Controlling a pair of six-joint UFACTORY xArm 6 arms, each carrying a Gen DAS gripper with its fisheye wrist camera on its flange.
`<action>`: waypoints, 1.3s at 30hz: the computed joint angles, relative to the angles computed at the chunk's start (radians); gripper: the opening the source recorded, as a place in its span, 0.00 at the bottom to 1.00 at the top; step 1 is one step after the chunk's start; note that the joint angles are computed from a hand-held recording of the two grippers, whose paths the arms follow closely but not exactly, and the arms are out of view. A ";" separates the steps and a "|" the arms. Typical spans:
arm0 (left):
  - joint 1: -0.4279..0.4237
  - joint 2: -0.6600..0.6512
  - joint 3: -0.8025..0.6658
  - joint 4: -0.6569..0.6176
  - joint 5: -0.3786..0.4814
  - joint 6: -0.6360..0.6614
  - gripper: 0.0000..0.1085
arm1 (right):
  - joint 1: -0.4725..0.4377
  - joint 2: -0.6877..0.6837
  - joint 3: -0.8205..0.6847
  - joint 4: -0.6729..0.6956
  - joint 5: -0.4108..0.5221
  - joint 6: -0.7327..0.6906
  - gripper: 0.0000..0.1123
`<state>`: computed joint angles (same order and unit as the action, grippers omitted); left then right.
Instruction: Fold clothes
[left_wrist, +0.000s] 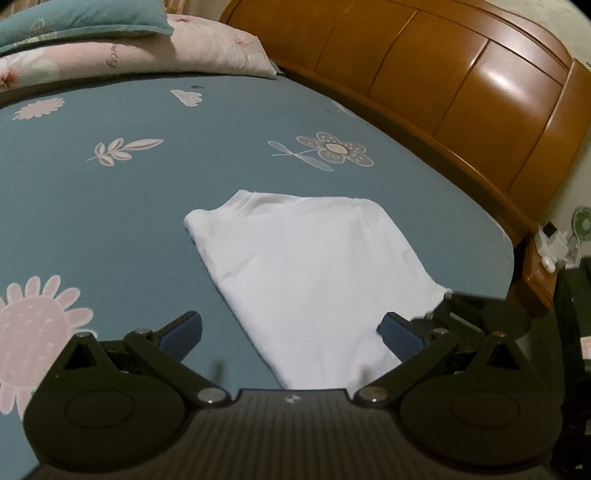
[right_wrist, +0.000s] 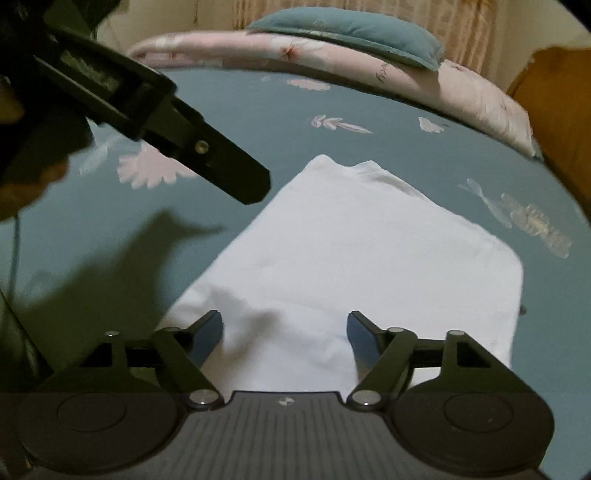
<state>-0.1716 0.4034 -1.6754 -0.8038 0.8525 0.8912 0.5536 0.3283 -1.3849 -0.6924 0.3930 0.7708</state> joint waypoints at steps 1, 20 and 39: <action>0.002 -0.010 0.014 -0.006 -0.003 0.011 0.94 | 0.003 0.003 -0.003 -0.019 0.011 0.002 0.73; -0.031 -0.245 0.352 -0.140 0.147 0.356 0.94 | -0.097 -0.324 0.315 -0.173 0.014 0.496 0.74; -0.090 -0.229 0.372 0.023 0.064 0.225 0.94 | -0.156 -0.384 0.410 -0.252 -0.104 0.659 0.74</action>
<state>-0.2620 0.1743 -1.3034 -0.7809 0.9165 1.1161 0.3976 -0.0559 -0.9753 -0.9448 0.2888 1.4296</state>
